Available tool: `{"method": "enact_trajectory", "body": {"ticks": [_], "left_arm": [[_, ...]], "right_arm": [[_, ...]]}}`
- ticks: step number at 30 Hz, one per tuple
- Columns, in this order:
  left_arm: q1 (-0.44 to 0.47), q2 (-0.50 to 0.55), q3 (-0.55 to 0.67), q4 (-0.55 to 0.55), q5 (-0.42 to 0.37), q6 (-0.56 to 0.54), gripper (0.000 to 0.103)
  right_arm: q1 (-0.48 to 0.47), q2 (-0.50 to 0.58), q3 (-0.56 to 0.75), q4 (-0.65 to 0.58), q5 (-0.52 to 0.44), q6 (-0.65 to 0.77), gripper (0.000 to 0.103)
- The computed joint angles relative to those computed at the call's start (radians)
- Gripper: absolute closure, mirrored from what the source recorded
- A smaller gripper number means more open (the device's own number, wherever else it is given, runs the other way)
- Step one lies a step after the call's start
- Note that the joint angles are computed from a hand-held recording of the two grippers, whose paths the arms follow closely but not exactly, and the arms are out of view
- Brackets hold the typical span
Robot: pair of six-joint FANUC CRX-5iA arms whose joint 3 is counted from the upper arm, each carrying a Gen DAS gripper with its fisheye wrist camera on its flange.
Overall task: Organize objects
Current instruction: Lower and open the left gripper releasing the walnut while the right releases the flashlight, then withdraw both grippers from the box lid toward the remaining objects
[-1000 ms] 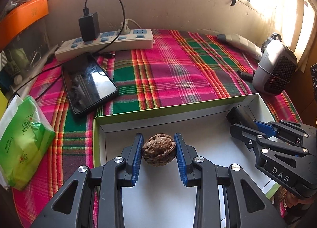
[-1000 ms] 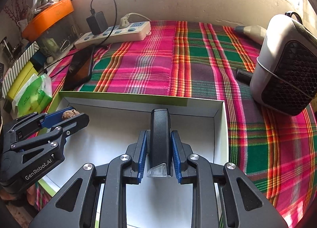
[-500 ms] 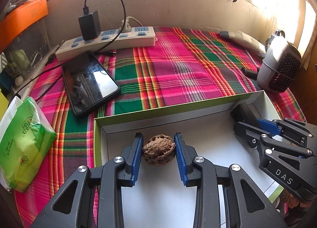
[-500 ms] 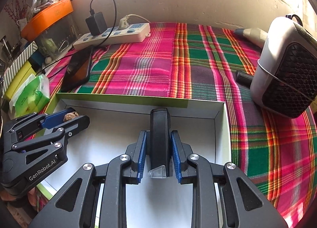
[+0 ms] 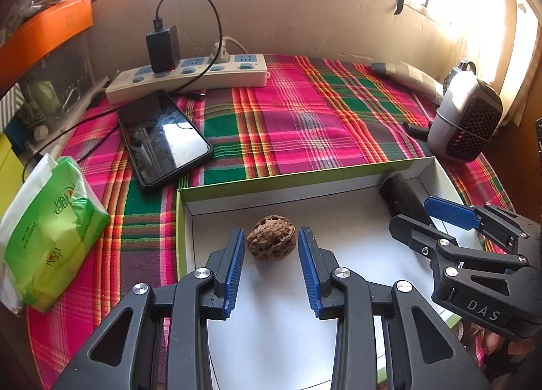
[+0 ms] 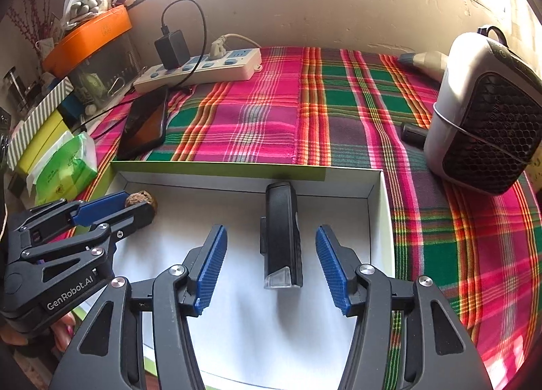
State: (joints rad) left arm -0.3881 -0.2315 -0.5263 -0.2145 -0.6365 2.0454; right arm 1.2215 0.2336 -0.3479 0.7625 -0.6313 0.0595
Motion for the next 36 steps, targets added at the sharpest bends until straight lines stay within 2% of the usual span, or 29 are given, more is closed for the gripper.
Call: {"method": "enact_trajectory", "body": {"ticks": [9, 15, 25, 36], "left_arm": [[-0.04, -0.102, -0.044, -0.029, -0.016, 0.052, 0.072], [-0.066, -0.175, -0.083, -0.048, -0.045, 0.086, 0.072], [-0.186, -0.318, -0.134, -0.188, -0.139, 0.279, 0.07], [-0.207, -0.407, -0.221, -0.102, -0.131, 0.243, 0.068]], "right_arm": [[0.037, -0.086, -0.095, 0.115, 0.002, -0.144, 0.047], [0.084, -0.13, -0.145, 0.173, -0.042, -0.203, 0.047], [0.162, -0.199, -0.235, 0.24, -0.096, -0.331, 0.047], [0.252, -0.252, -0.305, 0.226, -0.194, -0.418, 0.047]]}}
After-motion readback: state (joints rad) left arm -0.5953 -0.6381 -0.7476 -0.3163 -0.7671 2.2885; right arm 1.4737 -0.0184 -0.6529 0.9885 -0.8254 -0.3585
